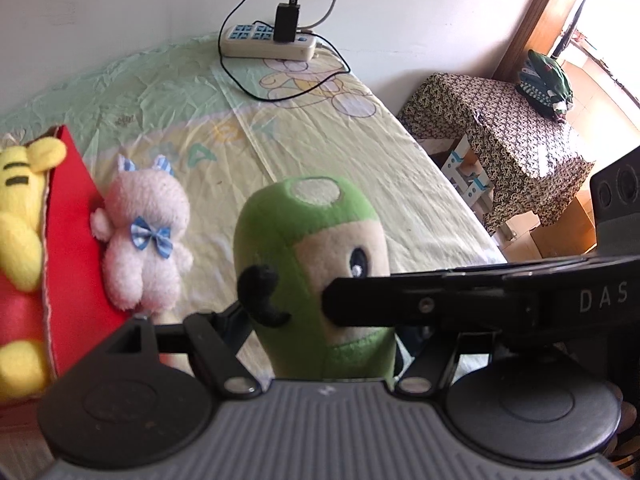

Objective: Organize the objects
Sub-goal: 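Lift the green plush with the right gripper and carry it over the red box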

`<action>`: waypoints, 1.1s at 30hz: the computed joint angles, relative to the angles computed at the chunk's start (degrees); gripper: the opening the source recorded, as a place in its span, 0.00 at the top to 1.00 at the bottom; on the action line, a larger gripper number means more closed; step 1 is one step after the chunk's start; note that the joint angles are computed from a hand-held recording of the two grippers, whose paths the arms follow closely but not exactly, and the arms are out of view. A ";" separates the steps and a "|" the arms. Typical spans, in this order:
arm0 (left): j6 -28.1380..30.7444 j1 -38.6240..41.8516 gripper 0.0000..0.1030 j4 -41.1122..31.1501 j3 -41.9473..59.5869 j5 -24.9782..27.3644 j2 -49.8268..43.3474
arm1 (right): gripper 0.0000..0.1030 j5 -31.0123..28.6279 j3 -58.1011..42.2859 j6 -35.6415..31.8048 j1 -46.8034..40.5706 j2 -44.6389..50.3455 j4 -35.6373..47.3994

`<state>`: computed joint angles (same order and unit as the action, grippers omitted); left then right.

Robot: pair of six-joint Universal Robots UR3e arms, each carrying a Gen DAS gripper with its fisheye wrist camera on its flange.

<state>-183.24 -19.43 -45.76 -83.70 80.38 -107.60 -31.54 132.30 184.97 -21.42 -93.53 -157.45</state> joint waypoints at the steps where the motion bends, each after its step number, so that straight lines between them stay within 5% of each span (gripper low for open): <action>1: 0.95 0.36 0.31 0.67 -2.21 -0.32 1.96 | 0.42 -0.54 0.84 1.52 0.82 -1.09 -1.32; 10: 11.34 9.01 0.32 1.14 -19.13 -7.97 20.83 | 0.42 -10.35 0.28 16.78 13.66 -5.36 -12.95; 17: 22.02 20.86 0.32 -3.63 -26.29 -16.23 34.85 | 0.42 -20.57 -8.49 27.18 26.33 1.92 -23.27; 25: 35.62 39.22 0.32 -12.60 -27.72 -27.39 44.61 | 0.42 -28.79 -27.54 30.96 36.95 17.41 -27.85; 33: 43.93 51.20 0.32 -13.37 -26.98 -35.03 40.68 | 0.42 -33.23 -50.28 29.20 41.78 32.73 -21.15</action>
